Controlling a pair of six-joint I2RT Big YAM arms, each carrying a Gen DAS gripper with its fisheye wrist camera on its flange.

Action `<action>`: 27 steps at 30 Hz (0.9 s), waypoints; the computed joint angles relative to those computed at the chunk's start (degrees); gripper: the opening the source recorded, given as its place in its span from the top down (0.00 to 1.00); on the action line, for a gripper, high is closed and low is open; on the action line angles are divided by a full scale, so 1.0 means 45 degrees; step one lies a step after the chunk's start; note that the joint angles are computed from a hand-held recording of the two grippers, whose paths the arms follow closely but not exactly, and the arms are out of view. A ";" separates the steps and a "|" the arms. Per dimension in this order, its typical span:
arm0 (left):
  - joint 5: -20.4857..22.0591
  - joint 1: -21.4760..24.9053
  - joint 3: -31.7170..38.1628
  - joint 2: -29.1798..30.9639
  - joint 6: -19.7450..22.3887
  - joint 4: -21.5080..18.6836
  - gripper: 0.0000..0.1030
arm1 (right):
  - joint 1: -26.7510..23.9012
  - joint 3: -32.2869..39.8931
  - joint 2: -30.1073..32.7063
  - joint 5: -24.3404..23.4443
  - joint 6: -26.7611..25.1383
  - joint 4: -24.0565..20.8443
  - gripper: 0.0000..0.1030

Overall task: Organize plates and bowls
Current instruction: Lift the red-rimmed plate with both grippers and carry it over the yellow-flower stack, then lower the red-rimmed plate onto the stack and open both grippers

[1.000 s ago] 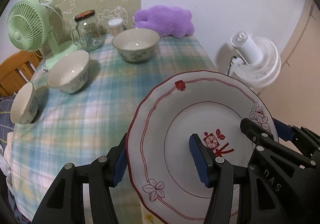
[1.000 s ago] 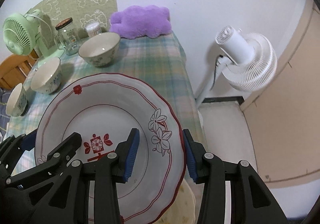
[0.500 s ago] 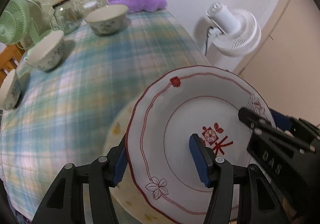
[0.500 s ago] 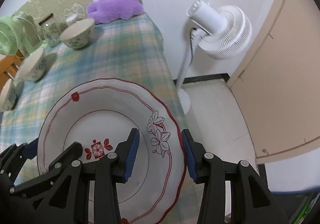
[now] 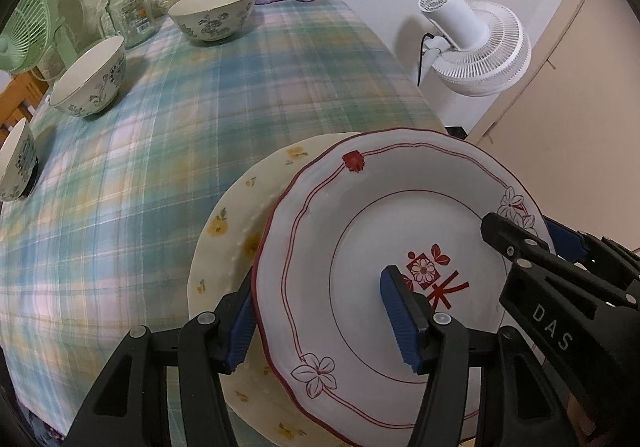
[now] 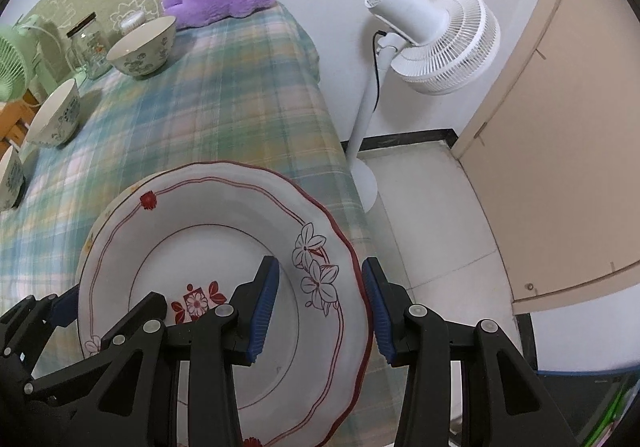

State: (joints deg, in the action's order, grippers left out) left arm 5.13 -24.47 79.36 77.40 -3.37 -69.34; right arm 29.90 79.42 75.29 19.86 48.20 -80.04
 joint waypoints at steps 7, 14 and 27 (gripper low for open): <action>0.0220 0.0259 -0.0021 0.0097 -0.0299 -0.0022 0.45 | -0.0121 -0.0224 -0.0168 -0.0649 -0.0695 0.0412 0.54; -0.0188 0.0112 -0.0052 0.0044 -0.0252 0.0126 0.45 | -0.0279 -0.0203 -0.0304 -0.0418 -0.1084 0.0591 0.70; -0.1214 -0.0169 -0.0224 -0.0197 -0.0099 0.0271 0.45 | -0.0157 -0.0109 -0.0154 -0.0589 -0.0770 0.0227 0.70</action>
State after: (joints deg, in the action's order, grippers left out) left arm -0.33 -25.23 78.35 76.52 -3.81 -68.12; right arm 29.20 78.93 74.60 17.21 44.73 -79.01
